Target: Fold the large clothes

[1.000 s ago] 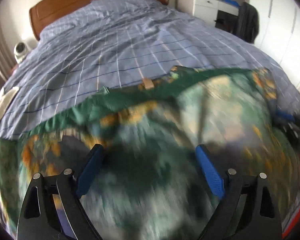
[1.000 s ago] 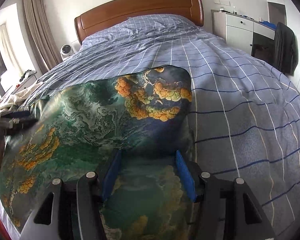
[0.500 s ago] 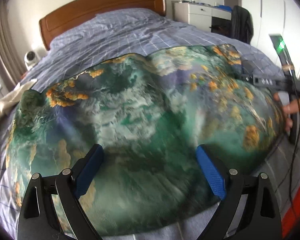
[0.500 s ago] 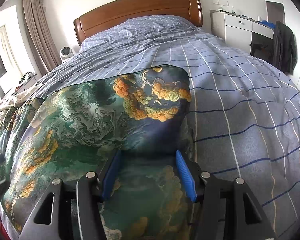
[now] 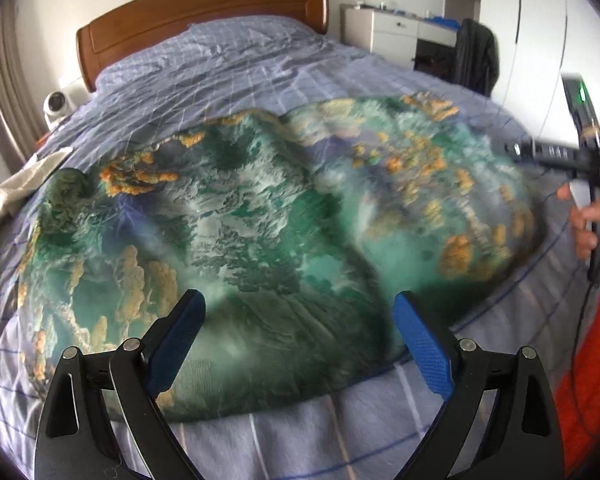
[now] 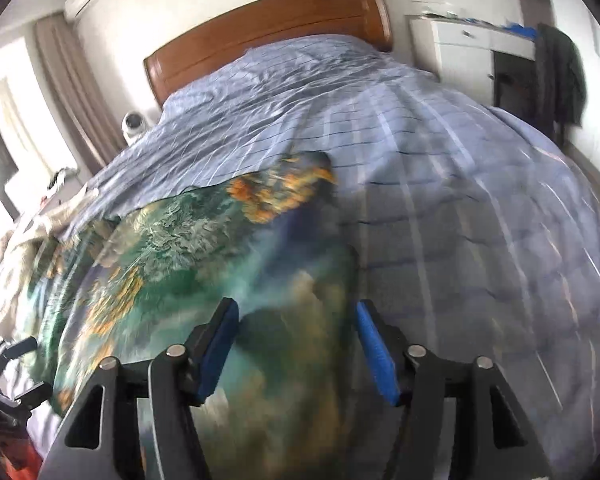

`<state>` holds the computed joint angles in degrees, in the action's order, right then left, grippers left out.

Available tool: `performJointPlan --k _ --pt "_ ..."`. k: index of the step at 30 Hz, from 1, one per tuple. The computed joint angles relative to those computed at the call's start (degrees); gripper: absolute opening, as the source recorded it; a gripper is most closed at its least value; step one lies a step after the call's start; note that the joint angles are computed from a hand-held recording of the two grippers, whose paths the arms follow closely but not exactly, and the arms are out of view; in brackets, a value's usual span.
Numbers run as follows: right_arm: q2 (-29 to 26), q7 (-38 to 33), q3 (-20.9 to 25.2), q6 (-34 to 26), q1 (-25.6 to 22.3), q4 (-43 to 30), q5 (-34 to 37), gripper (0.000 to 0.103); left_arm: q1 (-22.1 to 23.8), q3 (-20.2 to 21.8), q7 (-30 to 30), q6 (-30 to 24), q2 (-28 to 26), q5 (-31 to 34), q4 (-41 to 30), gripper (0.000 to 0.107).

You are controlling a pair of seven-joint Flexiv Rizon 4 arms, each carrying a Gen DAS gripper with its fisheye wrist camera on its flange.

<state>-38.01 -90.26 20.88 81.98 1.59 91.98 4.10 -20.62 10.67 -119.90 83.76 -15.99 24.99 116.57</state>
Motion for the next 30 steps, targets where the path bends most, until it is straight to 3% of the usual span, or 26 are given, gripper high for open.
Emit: performJointPlan --k 5,8,10,12,13,14,16,17,20,24,25,27,30 --pt "5.26 -1.10 3.24 1.24 -4.85 7.52 4.62 0.062 1.41 -2.26 0.45 6.27 -0.05 -3.60 0.26 0.096" --pt "9.91 -0.25 4.35 4.52 -6.03 14.07 8.22 0.066 3.44 -5.67 3.77 10.68 -2.03 -8.28 0.50 0.096" --pt "11.38 -0.34 7.53 5.23 -8.17 16.45 10.80 0.069 3.96 -7.85 5.77 11.53 -4.22 -10.42 -0.33 0.096" --pt "11.53 -2.79 13.36 4.95 -12.26 17.46 14.42 0.069 3.30 -8.70 8.73 10.24 -6.81 -11.28 -1.93 0.096" --pt "11.43 -3.47 14.47 4.85 -12.70 17.64 15.42 0.069 2.96 -9.19 11.54 7.30 -8.74 -13.43 -3.34 0.097" --pt "11.15 -4.15 15.21 4.44 -12.95 17.58 16.11 0.069 1.66 -7.82 10.62 5.96 -10.17 -12.69 -4.63 0.098" --pt "10.69 -4.73 13.68 1.16 -11.31 16.54 15.19 0.069 -1.48 -4.62 10.41 6.83 -10.91 -12.91 -4.98 0.100" --pt "10.92 -4.65 12.25 -0.26 -10.12 16.13 14.80 0.069 -1.08 -5.26 10.90 6.09 -10.29 -13.04 -4.83 0.100" --pt "11.16 -7.66 12.32 -5.16 -11.03 13.89 16.72 0.069 3.72 -10.92 15.63 7.67 -7.32 -18.65 -0.86 0.100" --pt "11.74 -9.25 10.57 -4.75 -9.71 13.44 20.82 0.069 13.50 -21.16 17.97 13.01 -4.88 -26.67 4.61 0.100" --pt "11.40 -9.43 10.54 -4.67 -9.59 12.99 22.58 0.069 13.81 -21.28 18.01 13.82 -5.16 -28.21 4.64 0.100" --pt "10.38 -9.38 11.09 -5.68 -9.84 11.40 26.84 0.069 10.80 -17.43 17.43 13.24 -6.06 -30.05 3.14 0.100" --pt "8.24 -10.55 12.54 -10.48 -10.75 7.63 32.44 0.069 9.97 -16.93 17.70 14.15 -7.93 -33.26 1.43 0.100"
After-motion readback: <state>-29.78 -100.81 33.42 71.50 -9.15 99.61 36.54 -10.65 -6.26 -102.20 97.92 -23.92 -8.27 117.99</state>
